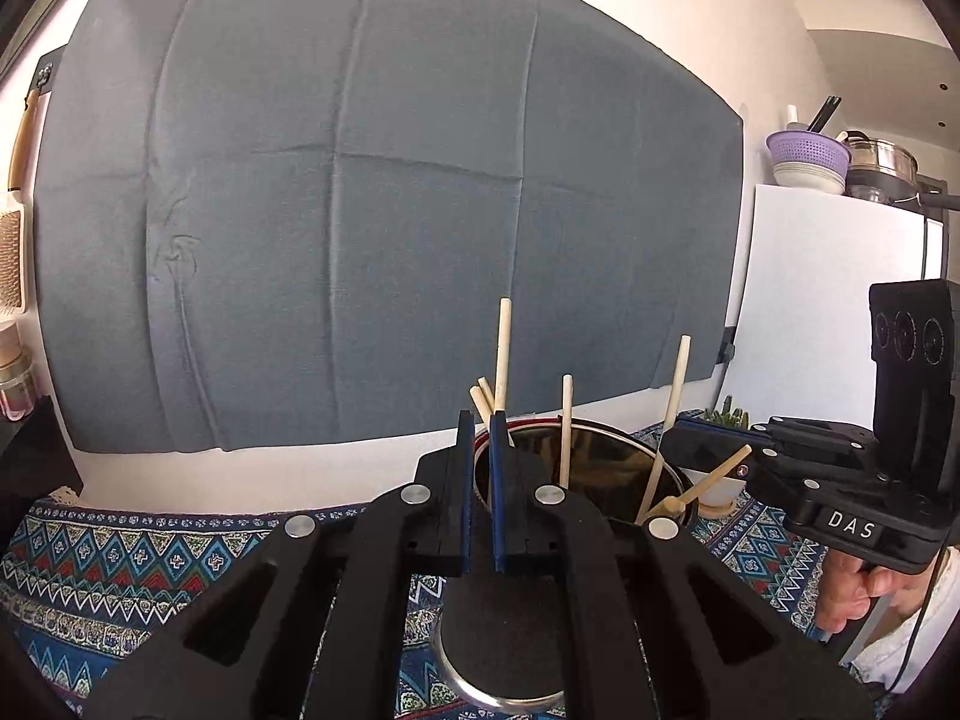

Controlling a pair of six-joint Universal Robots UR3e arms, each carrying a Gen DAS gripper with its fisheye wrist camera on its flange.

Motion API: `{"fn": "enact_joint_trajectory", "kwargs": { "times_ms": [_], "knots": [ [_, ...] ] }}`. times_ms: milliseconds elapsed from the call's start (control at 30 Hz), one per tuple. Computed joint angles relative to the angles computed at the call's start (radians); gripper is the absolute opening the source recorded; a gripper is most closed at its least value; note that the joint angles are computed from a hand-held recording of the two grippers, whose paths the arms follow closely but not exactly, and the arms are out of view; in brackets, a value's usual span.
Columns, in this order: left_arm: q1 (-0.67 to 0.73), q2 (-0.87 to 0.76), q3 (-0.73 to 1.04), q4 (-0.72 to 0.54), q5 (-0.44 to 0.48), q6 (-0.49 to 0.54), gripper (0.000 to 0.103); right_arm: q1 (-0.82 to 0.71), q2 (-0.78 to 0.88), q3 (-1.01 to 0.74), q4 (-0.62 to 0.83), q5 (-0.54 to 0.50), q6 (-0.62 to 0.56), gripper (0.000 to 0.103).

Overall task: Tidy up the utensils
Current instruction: 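Withdraw both open tools and move them back toward the last sticks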

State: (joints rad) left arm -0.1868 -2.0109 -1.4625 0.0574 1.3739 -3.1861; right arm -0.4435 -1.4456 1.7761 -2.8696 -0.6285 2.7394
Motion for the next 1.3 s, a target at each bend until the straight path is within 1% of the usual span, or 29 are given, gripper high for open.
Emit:
{"fn": "enact_joint_trajectory", "kwargs": {
  "times_ms": [167, 233, 367, 400, 467, 533, 567, 600, 633, 733, 767, 833, 867, 933, 967, 1000, 1033, 1067, 1133, 1200, 1233, 1300],
  "knots": [
    [-0.002, 0.03, -0.035, -0.017, 0.01, 0.003, 0.006, 0.002, -0.023, 0.021, 0.007, -0.013, -0.02, 0.006],
    [-0.002, 0.041, -0.051, -0.017, 0.013, 0.002, 0.013, -0.006, -0.037, 0.035, 0.017, -0.006, -0.03, 0.006],
    [-0.005, 0.067, -0.081, -0.022, 0.028, 0.0, 0.021, -0.025, -0.067, 0.058, 0.048, 0.003, -0.045, 0.007],
    [-0.009, 0.074, -0.085, -0.031, 0.041, 0.006, 0.025, -0.031, -0.076, 0.063, 0.066, 0.01, -0.055, 0.007],
    [-0.019, 0.087, -0.101, -0.035, 0.065, 0.019, 0.03, -0.045, -0.096, 0.075, 0.096, 0.019, -0.073, 0.007],
    [-0.021, 0.106, -0.118, -0.044, 0.072, 0.02, 0.046, -0.059, -0.122, 0.092, 0.131, 0.024, -0.1, 0.008],
    [-0.022, 0.116, -0.13, -0.046, 0.075, 0.022, 0.048, -0.065, -0.135, 0.1, 0.151, 0.025, -0.114, 0.011],
    [-0.024, 0.126, -0.141, -0.045, 0.081, 0.025, 0.049, -0.068, -0.148, 0.107, 0.171, 0.022, -0.126, 0.018],
    [-0.029, 0.136, -0.153, -0.044, 0.093, 0.031, 0.052, -0.073, -0.163, 0.115, 0.194, 0.02, -0.144, 0.027],
    [-0.037, 0.166, -0.183, -0.069, 0.12, 0.047, 0.057, -0.089, -0.212, 0.159, 0.216, 0.013, -0.185, 0.039],
    [-0.038, 0.177, -0.193, -0.079, 0.127, 0.046, 0.059, -0.095, -0.227, 0.174, 0.219, 0.014, -0.198, 0.041],
    [-0.036, 0.197, -0.213, -0.104, 0.127, 0.045, 0.065, -0.104, -0.262, 0.206, 0.234, 0.011, -0.233, 0.05],
    [-0.038, 0.205, -0.227, -0.104, 0.133, 0.044, 0.067, -0.106, -0.275, 0.221, 0.234, 0.005, -0.246, 0.052],
    [-0.048, 0.214, -0.25, -0.098, 0.16, 0.054, 0.073, -0.106, -0.3, 0.248, 0.24, -0.012, -0.272, 0.061],
    [-0.055, 0.216, -0.26, -0.097, 0.178, 0.059, 0.075, -0.103, -0.311, 0.26, 0.248, -0.022, -0.287, 0.063],
    [-0.061, 0.217, -0.265, -0.103, 0.19, 0.064, 0.077, -0.097, -0.319, 0.27, 0.248, -0.035, -0.298, 0.067],
    [-0.063, 0.22, -0.274, -0.107, 0.194, 0.068, 0.078, -0.092, -0.329, 0.283, 0.247, -0.049, -0.31, 0.073],
    [-0.063, 0.221, -0.278, -0.113, 0.19, 0.068, 0.079, -0.087, -0.34, 0.298, 0.245, -0.066, -0.321, 0.075],
    [-0.062, 0.229, -0.293, -0.129, 0.186, 0.063, 0.086, -0.071, -0.356, 0.327, 0.238, -0.1, -0.341, 0.081],
    [-0.07, 0.229, -0.303, -0.133, 0.198, 0.054, 0.088, -0.057, -0.369, 0.356, 0.226, -0.135, -0.358, 0.085],
    [-0.076, 0.228, -0.301, -0.146, 0.207, 0.048, 0.091, -0.049, -0.378, 0.373, 0.218, -0.152, -0.365, 0.085],
    [-0.087, 0.225, -0.289, -0.186, 0.222, 0.035, 0.093, -0.032, -0.382, 0.397, 0.2, -0.191, -0.371, 0.086]
  ]
}}
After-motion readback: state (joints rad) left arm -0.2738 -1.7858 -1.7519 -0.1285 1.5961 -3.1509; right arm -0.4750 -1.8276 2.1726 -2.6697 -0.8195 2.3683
